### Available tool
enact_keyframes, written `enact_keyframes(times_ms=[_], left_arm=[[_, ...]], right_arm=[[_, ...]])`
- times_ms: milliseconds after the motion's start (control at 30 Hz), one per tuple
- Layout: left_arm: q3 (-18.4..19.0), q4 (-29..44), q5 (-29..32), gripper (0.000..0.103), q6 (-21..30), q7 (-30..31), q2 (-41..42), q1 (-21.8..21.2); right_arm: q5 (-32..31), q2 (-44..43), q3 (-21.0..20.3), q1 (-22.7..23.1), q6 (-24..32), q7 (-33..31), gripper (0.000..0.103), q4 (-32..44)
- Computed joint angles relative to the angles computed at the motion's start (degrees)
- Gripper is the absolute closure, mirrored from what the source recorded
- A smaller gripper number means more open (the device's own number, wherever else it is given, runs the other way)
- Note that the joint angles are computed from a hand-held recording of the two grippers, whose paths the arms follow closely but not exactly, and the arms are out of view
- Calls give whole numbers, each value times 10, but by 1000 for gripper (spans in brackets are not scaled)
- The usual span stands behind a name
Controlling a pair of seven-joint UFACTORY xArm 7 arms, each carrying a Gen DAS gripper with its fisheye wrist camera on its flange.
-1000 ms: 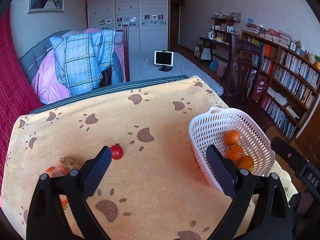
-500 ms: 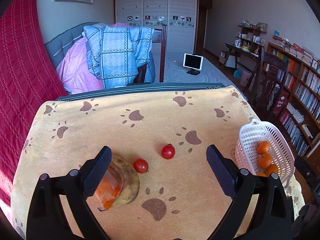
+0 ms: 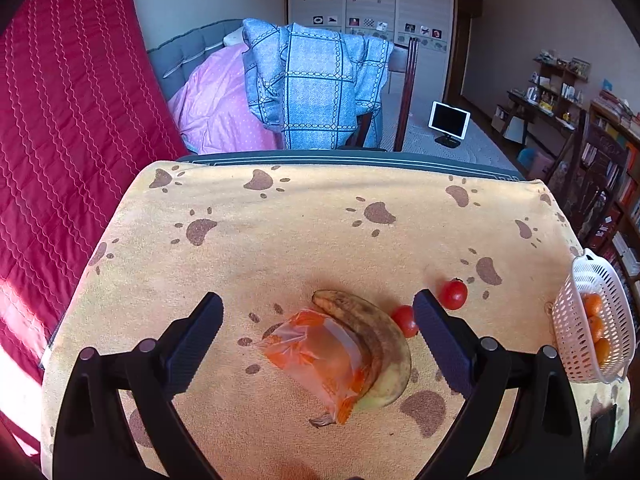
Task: Organize fruits
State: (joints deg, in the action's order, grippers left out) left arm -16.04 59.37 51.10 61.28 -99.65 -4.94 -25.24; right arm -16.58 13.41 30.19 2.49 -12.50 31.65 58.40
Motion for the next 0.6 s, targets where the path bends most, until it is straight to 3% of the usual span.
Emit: enact_keyframes(times_ms=[333, 600], left_arm=[[15, -51, -40, 8, -40, -10, 14, 12], [19, -62, -25, 8, -61, -12, 18, 11]], right_arm=[[2, 8, 22, -8, 12, -19, 22, 3], [16, 13, 42, -16, 19, -45, 22, 5]])
